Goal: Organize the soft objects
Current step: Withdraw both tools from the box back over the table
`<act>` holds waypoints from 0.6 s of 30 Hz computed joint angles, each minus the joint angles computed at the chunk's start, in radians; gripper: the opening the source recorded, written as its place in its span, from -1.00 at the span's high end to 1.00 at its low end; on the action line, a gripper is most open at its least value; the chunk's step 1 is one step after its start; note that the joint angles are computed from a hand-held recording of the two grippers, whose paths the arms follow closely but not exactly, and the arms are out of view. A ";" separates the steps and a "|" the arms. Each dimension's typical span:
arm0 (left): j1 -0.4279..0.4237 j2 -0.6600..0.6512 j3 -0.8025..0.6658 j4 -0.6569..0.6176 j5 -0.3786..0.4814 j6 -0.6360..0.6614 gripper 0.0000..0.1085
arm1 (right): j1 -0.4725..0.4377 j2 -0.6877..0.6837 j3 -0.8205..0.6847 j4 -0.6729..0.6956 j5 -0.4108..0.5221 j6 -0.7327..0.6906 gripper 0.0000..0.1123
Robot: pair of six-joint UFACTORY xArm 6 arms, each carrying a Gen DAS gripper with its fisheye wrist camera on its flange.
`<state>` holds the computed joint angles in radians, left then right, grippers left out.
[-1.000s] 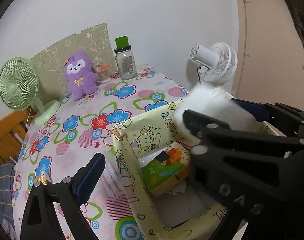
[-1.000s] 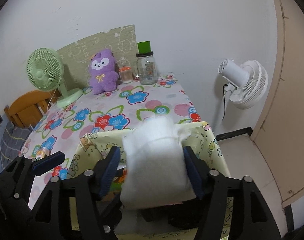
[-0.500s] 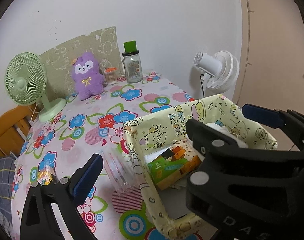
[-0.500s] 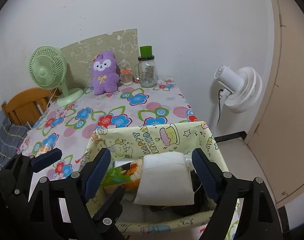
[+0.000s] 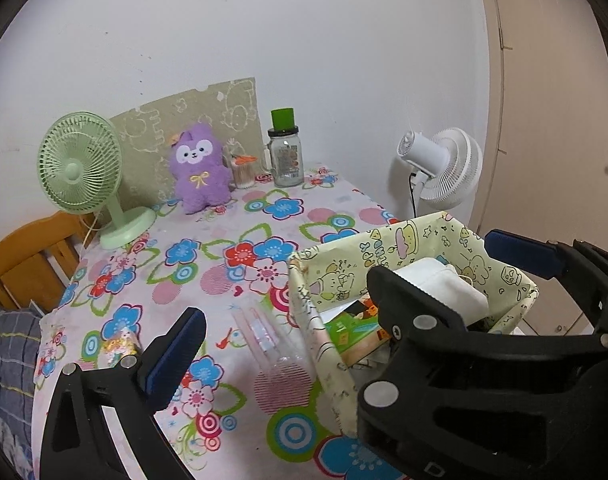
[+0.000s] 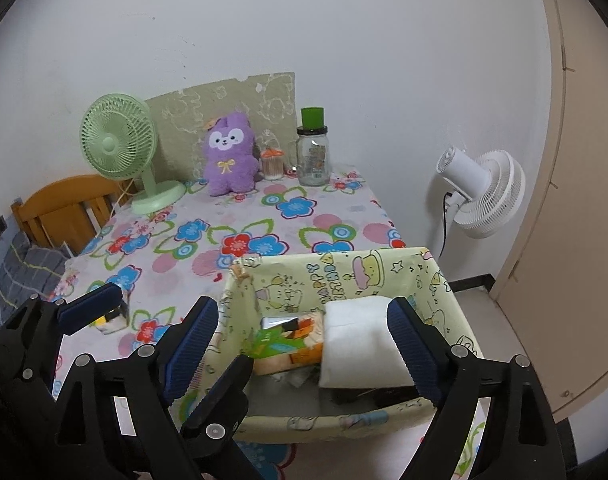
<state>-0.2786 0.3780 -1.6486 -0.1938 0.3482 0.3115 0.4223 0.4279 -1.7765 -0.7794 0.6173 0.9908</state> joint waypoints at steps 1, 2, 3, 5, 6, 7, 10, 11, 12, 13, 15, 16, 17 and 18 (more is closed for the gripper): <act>0.002 -0.005 0.007 -0.007 -0.004 0.006 -0.89 | 0.005 -0.001 0.000 -0.007 0.003 0.006 -0.59; 0.005 -0.014 0.018 -0.017 -0.009 0.015 -0.89 | 0.010 -0.002 -0.001 -0.013 0.006 0.012 -0.60; 0.008 -0.022 0.028 -0.025 -0.014 0.021 -0.89 | 0.015 -0.003 -0.003 -0.020 0.009 0.018 -0.60; 0.013 -0.037 0.047 -0.042 -0.025 0.037 -0.89 | 0.025 -0.002 -0.008 -0.031 0.016 0.027 -0.61; 0.016 -0.044 0.056 -0.045 -0.030 0.041 -0.89 | 0.029 -0.002 -0.010 -0.036 0.019 0.031 -0.61; 0.018 -0.048 0.062 -0.048 -0.033 0.045 -0.89 | 0.034 -0.002 -0.012 -0.042 0.022 0.036 -0.61; 0.028 -0.071 0.092 -0.060 -0.051 0.065 -0.89 | 0.047 0.000 -0.019 -0.056 0.028 0.050 -0.62; 0.030 -0.077 0.099 -0.062 -0.055 0.069 -0.89 | 0.052 0.001 -0.021 -0.061 0.028 0.054 -0.62; 0.034 -0.084 0.108 -0.066 -0.062 0.073 -0.89 | 0.055 0.002 -0.023 -0.066 0.028 0.059 -0.62; 0.036 -0.089 0.116 -0.069 -0.068 0.075 -0.89 | 0.060 0.004 -0.026 -0.070 0.029 0.063 -0.63; 0.043 -0.099 0.133 -0.085 -0.078 0.085 -0.89 | 0.069 0.012 -0.038 -0.074 0.034 0.064 -0.63; 0.047 -0.103 0.139 -0.092 -0.081 0.089 -0.89 | 0.074 0.019 -0.048 -0.076 0.038 0.064 -0.63; 0.051 -0.108 0.147 -0.099 -0.084 0.094 -0.89 | 0.078 0.022 -0.051 -0.077 0.040 0.065 -0.63; 0.055 -0.112 0.153 -0.107 -0.087 0.101 -0.89 | 0.084 0.025 -0.055 -0.077 0.042 0.065 -0.63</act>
<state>-0.2238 0.2663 -1.4952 -0.3011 0.2613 0.4125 0.5059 0.4531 -1.8319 -0.8565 0.6590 1.0555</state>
